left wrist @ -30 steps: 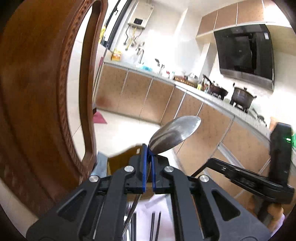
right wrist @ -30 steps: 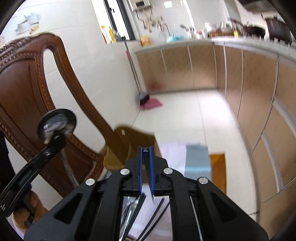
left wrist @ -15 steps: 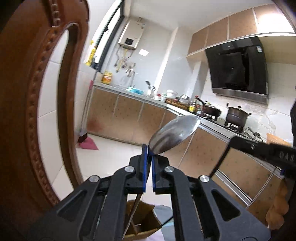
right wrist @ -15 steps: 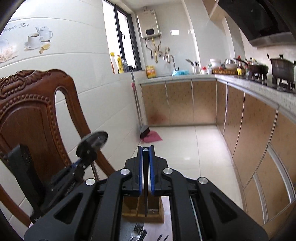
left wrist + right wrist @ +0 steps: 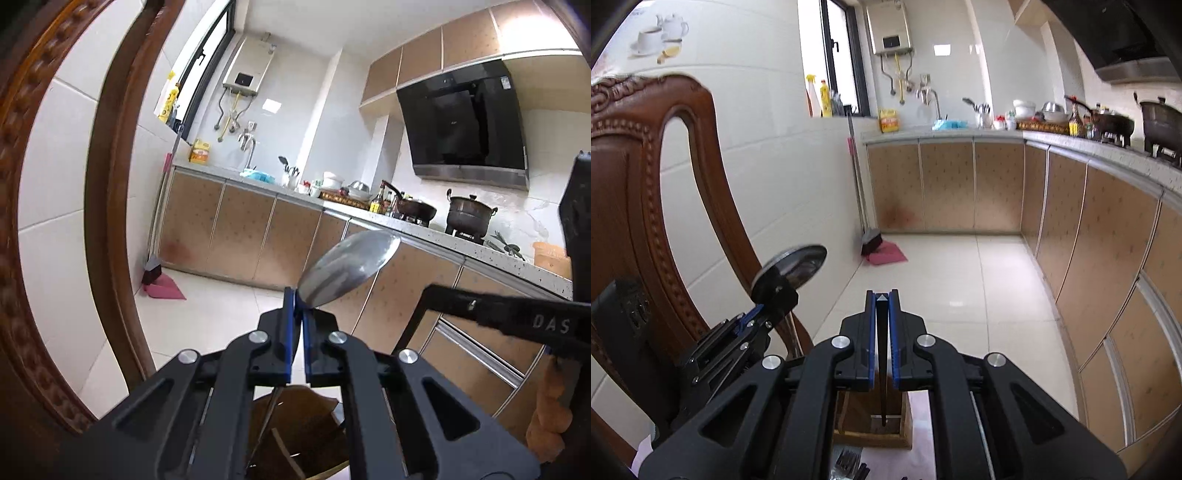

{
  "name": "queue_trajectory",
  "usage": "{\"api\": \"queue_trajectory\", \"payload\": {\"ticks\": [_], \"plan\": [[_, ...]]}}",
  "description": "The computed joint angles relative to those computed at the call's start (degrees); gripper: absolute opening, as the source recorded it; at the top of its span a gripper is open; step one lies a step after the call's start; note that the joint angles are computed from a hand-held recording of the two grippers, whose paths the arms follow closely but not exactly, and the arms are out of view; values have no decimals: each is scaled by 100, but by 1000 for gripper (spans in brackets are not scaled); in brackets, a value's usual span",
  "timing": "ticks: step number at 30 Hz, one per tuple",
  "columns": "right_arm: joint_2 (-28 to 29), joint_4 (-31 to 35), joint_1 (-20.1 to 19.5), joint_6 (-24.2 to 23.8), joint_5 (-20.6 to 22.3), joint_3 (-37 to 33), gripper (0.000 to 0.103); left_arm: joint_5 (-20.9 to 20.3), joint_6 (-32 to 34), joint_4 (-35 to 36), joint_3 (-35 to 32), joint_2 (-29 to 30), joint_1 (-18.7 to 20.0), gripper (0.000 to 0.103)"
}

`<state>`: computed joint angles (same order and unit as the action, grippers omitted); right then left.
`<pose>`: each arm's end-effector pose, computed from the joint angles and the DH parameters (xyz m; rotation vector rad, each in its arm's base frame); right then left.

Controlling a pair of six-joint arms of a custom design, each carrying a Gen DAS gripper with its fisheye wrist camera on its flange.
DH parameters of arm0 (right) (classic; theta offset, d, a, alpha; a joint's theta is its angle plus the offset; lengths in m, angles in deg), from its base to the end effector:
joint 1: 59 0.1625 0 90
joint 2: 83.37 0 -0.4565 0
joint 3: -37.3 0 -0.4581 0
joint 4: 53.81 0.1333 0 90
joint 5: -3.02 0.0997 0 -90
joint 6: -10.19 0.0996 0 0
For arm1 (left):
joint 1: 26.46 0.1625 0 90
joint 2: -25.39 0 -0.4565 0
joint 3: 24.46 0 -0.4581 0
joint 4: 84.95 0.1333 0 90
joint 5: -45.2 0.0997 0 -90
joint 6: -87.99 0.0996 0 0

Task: Organize utensils
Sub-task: 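Lift the ladle with the left gripper over the caddy while the right carries chopsticks, then open the left gripper to drop the ladle in the caddy while the right releases chopsticks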

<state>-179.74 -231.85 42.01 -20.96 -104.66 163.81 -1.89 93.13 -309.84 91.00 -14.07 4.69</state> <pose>0.1926 -0.4504 0.4202 0.6696 -2.3102 1.2400 -0.3900 -0.4707 0.0558 0.8296 2.3444 -1.6537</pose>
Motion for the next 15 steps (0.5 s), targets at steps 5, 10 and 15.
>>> {"api": "queue_trajectory", "payload": {"ticks": [5, 10, 15], "plan": [[8, 51, -214, -9, 126, 160, 8, -14, -151, -469, 161, 148, 38, 4], [26, -141, -268, -130, 38, 335, 8, 317, -201, -490, 229, 204, -64, 8], [-62, 47, -287, 22, -77, 399, 8, 605, -291, -291, 367, 168, -224, 25]]}}
